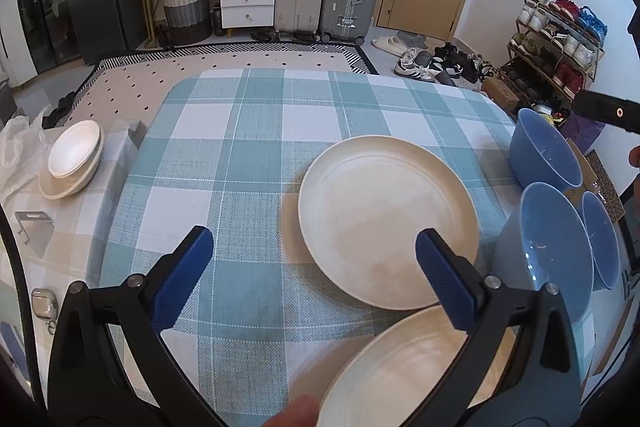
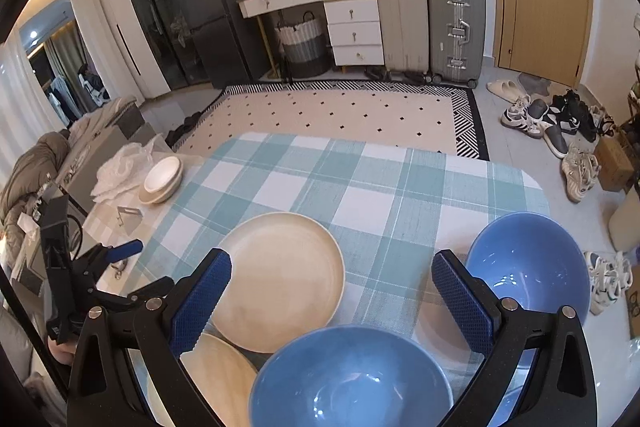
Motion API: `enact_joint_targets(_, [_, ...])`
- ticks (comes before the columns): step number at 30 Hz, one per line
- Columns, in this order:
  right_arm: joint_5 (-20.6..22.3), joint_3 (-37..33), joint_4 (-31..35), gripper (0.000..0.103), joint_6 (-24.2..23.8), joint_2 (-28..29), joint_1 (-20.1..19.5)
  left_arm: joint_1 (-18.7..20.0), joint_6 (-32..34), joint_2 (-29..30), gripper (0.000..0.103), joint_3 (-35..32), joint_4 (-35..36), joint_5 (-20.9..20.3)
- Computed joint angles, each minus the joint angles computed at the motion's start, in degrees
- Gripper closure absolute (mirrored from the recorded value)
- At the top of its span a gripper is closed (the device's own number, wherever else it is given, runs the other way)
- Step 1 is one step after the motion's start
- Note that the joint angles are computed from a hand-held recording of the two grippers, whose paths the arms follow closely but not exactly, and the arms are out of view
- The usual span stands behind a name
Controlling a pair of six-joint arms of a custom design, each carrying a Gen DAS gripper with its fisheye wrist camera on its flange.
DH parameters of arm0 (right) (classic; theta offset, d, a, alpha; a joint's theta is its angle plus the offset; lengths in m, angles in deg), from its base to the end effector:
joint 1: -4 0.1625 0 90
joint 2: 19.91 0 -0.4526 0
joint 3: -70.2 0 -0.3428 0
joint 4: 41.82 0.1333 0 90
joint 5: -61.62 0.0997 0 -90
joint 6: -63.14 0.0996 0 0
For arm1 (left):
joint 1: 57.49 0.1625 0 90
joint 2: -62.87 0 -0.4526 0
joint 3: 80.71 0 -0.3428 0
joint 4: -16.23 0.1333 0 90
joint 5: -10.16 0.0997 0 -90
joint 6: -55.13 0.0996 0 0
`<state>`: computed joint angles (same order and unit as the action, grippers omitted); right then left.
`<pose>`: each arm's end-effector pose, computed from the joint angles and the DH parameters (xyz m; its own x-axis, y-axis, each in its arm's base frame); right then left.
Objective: Organize plates and bowls
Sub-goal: 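Move both grippers to the rim of the next cream plate, then close the left gripper on the plate rim while the right gripper grips it too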
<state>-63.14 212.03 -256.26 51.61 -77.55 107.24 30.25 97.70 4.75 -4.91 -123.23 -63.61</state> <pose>0.1674 -0.3776 0.2057 -0.8313 0.0185 0.5555 -0.3480 0.7620 -0.5461 0.1334 -0.7066 0.4139 -0.6881 0.4942 -0.5313 0.6776 0.6994 -0.2271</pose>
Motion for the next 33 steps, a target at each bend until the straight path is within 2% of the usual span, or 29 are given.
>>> enact_joint_targets(9, [1.75, -3.46, 4.87, 0.001, -0.99, 3.12, -3.95, 0.72, -1.63, 3.38, 0.002, -4.41, 2.47, 0.97])
enact_joint_targets(21, [4.27, -6.81, 12.26, 0.002, -0.51, 5.91, -8.54, 1.58, -1.30, 6.41, 0.002, -7.03, 4.88, 2.22])
enact_joint_targets(28, [3.75, -9.44, 18.11, 0.005, -0.41, 7.77, -10.04, 1.98, -1.50, 7.72, 0.007, -8.63, 7.27, 1.77])
enact_joint_targets(33, [4.01, -11.07, 21.77, 0.018, -0.09, 8.82, -11.67, 2.33, -1.67, 8.70, 0.010, -10.06, 9.95, 1.05])
